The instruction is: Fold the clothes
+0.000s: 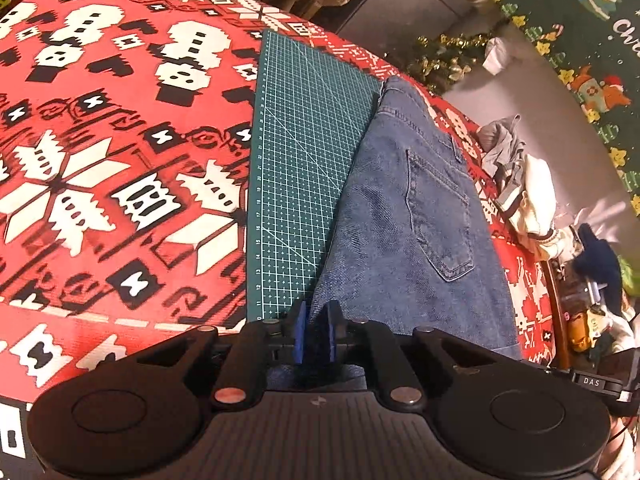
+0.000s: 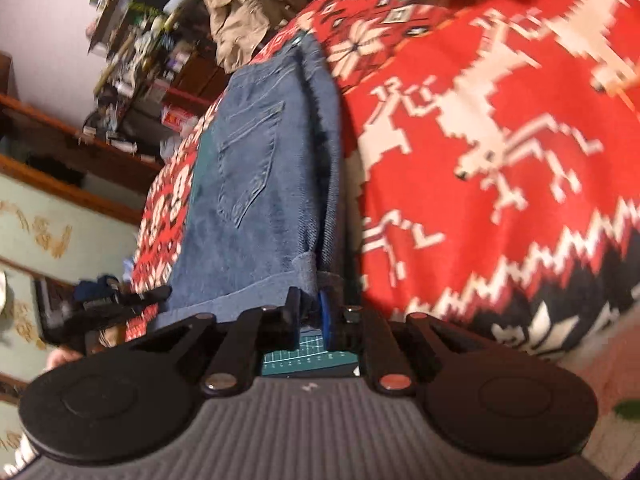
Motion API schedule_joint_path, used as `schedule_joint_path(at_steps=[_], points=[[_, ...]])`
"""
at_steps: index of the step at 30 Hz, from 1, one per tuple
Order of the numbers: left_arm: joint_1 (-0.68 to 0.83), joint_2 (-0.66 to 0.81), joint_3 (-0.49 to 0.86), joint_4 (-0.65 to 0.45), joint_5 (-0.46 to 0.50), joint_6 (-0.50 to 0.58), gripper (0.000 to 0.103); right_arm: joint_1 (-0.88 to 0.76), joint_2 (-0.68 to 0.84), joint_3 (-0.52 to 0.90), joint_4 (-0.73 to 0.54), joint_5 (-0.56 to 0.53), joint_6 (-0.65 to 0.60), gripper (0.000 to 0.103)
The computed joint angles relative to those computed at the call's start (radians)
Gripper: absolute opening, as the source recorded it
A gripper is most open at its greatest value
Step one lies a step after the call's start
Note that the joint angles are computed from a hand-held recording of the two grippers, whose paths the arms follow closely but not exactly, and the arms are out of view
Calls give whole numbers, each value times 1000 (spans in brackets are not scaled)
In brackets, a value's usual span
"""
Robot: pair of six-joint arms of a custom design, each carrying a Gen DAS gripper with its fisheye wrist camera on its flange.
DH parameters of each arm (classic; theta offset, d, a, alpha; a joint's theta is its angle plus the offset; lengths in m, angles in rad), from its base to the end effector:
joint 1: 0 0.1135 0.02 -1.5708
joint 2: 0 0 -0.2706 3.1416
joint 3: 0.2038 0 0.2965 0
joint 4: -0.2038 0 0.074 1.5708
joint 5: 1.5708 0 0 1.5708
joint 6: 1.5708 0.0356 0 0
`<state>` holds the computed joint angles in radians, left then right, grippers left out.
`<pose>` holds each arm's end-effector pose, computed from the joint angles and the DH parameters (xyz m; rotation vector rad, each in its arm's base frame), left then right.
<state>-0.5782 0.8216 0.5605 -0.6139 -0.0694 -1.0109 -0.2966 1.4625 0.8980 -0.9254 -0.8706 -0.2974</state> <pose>0.1704 -0.1083 0.2106 -0.5770 2.4762 -0.5960 0.2719 -0.0546 0.1812 -0.0498 2.5908 1.1214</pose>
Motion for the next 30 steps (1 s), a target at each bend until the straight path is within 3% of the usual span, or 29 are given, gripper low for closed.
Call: schedule_joint_path(at_steps=[3,6,12,22,26,30], points=[[-12,-34,9,-41,-13,2,19,-13,-29,-10,-15,26,-27,10],[-16,-30,55,-95,-44,47,21,-20,-42,10,-23,32,-31,10],[39,38,139,-54,-30,184,27,10,11,138,3,33,-7,14],[221,464,400,126,63,392,27,201,328,517,195,93,168,18],[268,631,514,180,112,414,19,272,490,681,255,152,227,18],[294,773,603,213,158,408,19,317,648,833,257,185,271,18]])
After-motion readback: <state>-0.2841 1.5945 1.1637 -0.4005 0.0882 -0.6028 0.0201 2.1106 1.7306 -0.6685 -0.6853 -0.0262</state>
